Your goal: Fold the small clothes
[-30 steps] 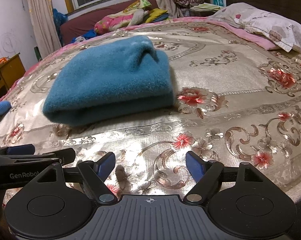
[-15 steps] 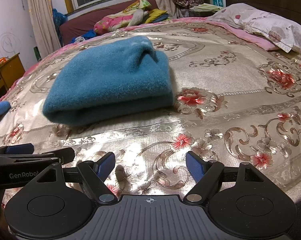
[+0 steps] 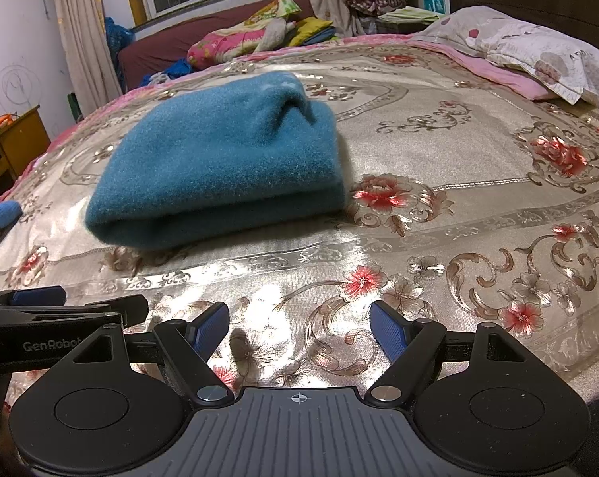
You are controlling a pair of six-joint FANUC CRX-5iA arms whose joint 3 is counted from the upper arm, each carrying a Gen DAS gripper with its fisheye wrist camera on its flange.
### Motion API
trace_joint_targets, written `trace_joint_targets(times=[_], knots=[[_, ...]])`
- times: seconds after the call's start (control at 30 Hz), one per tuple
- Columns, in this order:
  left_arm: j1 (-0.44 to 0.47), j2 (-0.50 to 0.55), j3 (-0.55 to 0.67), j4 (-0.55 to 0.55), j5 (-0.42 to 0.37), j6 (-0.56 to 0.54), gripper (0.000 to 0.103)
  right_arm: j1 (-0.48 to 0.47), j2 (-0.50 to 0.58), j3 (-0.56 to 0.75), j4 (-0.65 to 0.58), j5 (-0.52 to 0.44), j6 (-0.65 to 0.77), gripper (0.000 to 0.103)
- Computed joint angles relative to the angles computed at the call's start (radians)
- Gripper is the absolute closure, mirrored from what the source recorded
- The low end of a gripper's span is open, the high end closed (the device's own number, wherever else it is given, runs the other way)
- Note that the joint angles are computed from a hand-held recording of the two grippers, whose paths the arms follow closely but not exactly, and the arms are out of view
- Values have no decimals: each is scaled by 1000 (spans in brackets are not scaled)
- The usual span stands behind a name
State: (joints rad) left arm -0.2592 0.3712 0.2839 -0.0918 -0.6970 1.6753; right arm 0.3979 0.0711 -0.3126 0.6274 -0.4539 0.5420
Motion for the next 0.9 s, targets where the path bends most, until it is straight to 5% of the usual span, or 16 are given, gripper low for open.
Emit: trace_joint_targets(times=[0.9], knots=[[-3,-4,-6,0,7,4,1,-1,0,-1,0,1,1,24]])
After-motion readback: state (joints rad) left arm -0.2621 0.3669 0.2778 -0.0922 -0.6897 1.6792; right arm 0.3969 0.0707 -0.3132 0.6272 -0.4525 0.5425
